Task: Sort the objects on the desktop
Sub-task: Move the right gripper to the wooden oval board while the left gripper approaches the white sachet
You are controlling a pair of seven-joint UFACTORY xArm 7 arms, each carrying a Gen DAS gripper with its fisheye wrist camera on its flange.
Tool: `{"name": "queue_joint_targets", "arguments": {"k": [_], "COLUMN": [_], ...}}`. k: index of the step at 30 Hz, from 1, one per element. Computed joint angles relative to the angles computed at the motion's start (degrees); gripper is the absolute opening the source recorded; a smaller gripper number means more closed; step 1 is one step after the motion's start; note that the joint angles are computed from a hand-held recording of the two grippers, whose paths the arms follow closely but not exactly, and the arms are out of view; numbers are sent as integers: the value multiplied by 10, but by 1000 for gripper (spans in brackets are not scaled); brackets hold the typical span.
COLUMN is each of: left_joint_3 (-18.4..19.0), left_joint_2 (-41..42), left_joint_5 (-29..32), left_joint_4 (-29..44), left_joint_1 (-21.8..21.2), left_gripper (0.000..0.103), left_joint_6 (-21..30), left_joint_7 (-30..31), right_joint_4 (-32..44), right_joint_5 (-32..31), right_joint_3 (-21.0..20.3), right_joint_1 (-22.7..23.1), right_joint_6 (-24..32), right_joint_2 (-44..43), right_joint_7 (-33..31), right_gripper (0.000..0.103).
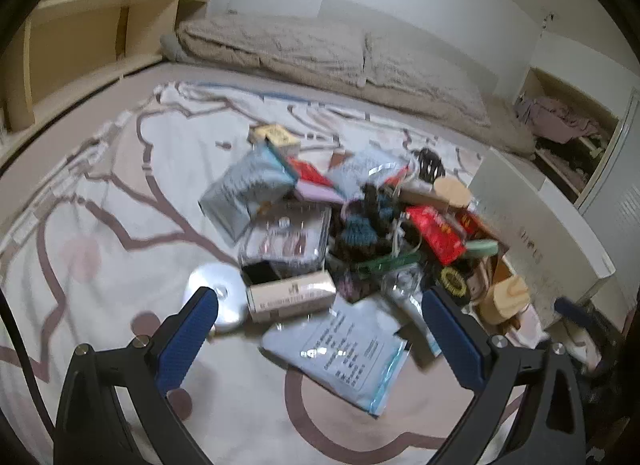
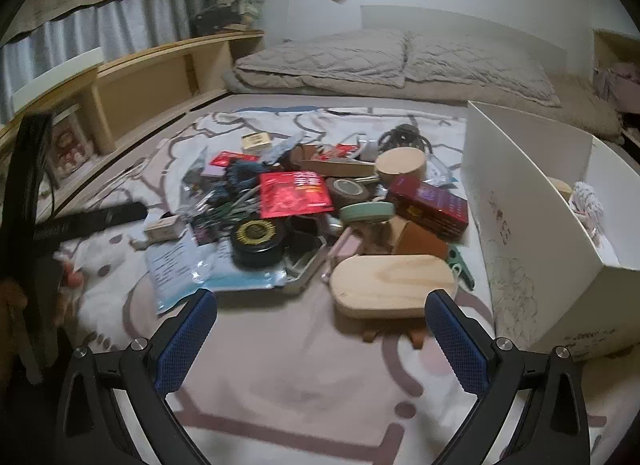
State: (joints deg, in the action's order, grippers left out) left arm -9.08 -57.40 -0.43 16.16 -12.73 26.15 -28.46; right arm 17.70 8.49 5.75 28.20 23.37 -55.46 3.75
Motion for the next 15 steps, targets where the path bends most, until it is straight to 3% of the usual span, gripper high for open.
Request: {"name": "queue_joint_targets", "arguments": {"k": [8, 15], "left_joint_3": [-5, 2], "left_joint_2": [20, 20], "left_joint_5": [2, 5], "left_joint_4": [-8, -11], "left_joint_1": [-8, -6], "left_gripper": [102, 102], "left_joint_6": [33, 73], "left_joint_7": [-3, 5], "right_joint_4": [45, 95], "right_joint_5": [-10, -21], "right_joint_3": [-13, -19], "right_joint_1": [-34, -37], "right_joint_6": [-39, -22], "right_joint_2": [94, 176], "right_joint_7": [-5, -46], "right_gripper": [103, 103]}}
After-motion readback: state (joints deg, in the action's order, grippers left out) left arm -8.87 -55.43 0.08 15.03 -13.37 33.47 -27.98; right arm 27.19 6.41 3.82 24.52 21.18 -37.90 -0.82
